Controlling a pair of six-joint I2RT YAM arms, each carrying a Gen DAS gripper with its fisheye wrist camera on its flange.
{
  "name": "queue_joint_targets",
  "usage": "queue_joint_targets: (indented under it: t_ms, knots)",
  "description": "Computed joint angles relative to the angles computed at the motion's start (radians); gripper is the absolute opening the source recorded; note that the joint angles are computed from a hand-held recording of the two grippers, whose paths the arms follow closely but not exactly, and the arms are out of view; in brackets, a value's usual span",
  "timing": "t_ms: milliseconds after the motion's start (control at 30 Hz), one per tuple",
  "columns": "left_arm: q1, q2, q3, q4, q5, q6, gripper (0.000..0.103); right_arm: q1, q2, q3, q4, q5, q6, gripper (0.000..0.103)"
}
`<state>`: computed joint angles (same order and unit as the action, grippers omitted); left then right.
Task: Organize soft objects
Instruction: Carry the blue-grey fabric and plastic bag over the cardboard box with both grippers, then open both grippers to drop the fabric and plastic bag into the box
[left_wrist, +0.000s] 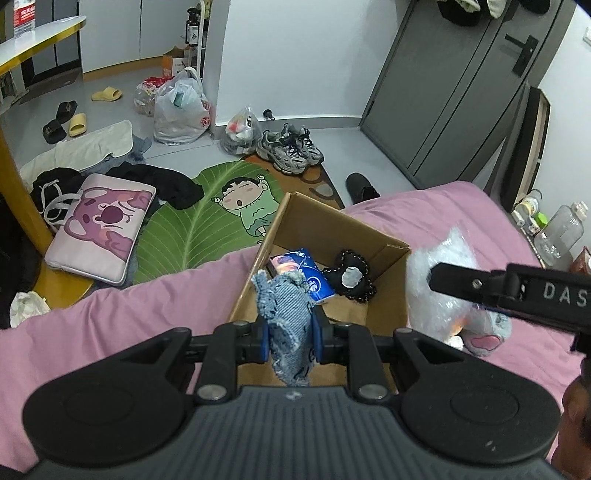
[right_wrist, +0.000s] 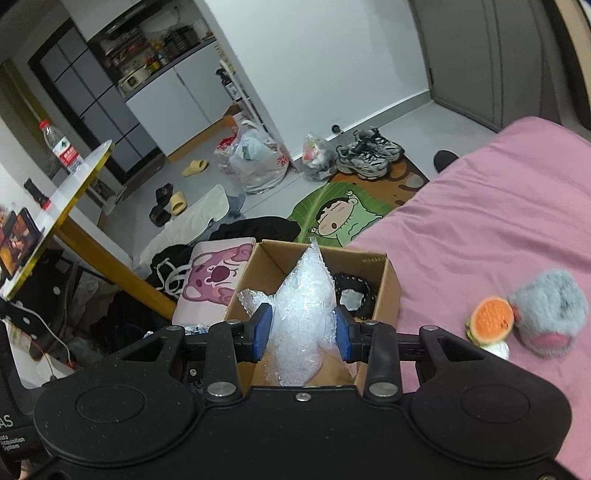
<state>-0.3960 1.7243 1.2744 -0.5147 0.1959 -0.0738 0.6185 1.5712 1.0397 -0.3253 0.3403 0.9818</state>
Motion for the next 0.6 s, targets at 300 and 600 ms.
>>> queue_joint_targets:
  t_ms: [300, 600]
  knots:
    - [-0.055, 0.112, 0.060, 0.023, -0.090, -0.010, 0.020, -0.073, 0.028, -0.118, 0.233, -0.113, -0.080, 0.036]
    - [-0.099, 0.214, 0.102, 0.060, -0.176, -0.009, 0.021, -0.139, 0.048, -0.176, 0.312, -0.208, -0.120, 0.036]
